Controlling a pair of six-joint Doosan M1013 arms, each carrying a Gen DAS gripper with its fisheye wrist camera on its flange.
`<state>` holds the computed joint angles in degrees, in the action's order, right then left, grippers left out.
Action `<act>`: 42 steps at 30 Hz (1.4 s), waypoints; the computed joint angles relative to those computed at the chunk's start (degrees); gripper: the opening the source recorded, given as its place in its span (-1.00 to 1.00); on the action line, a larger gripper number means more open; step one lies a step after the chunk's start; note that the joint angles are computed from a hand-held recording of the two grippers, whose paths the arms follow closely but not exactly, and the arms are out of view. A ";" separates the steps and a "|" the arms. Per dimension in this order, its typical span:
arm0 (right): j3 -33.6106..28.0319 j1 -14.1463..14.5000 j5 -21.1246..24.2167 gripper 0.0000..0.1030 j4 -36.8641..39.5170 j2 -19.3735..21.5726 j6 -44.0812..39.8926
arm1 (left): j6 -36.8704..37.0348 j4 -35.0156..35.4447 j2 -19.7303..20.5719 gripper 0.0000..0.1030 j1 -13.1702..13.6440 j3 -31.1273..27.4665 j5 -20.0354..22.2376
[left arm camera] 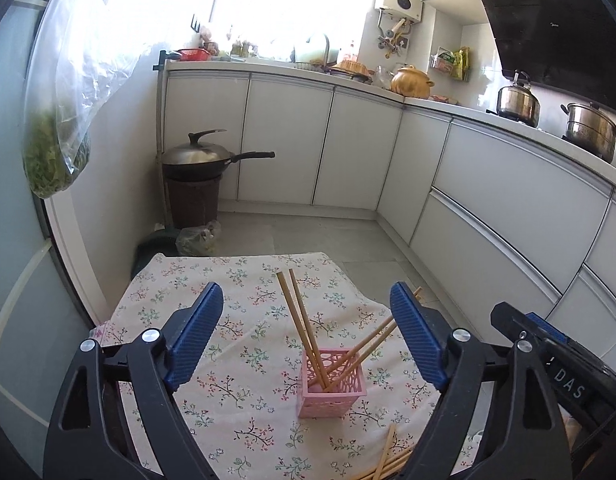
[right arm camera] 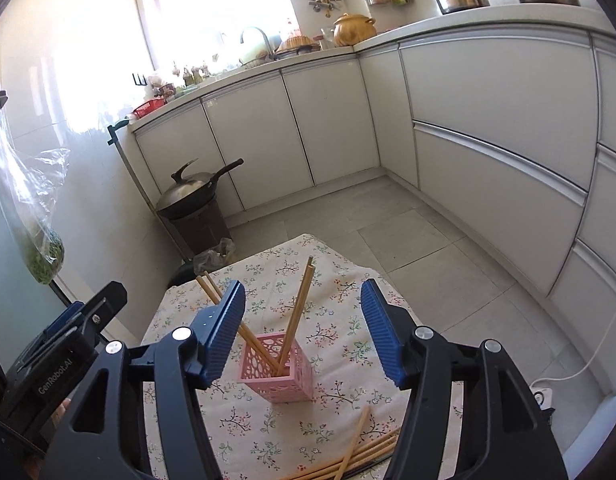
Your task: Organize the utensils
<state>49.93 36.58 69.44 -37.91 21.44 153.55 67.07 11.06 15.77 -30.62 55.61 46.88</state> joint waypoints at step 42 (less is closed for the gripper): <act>6.45 1.44 5.26 0.87 -4.18 -3.51 6.98 | 3.01 2.56 -1.05 0.86 -1.96 2.89 2.31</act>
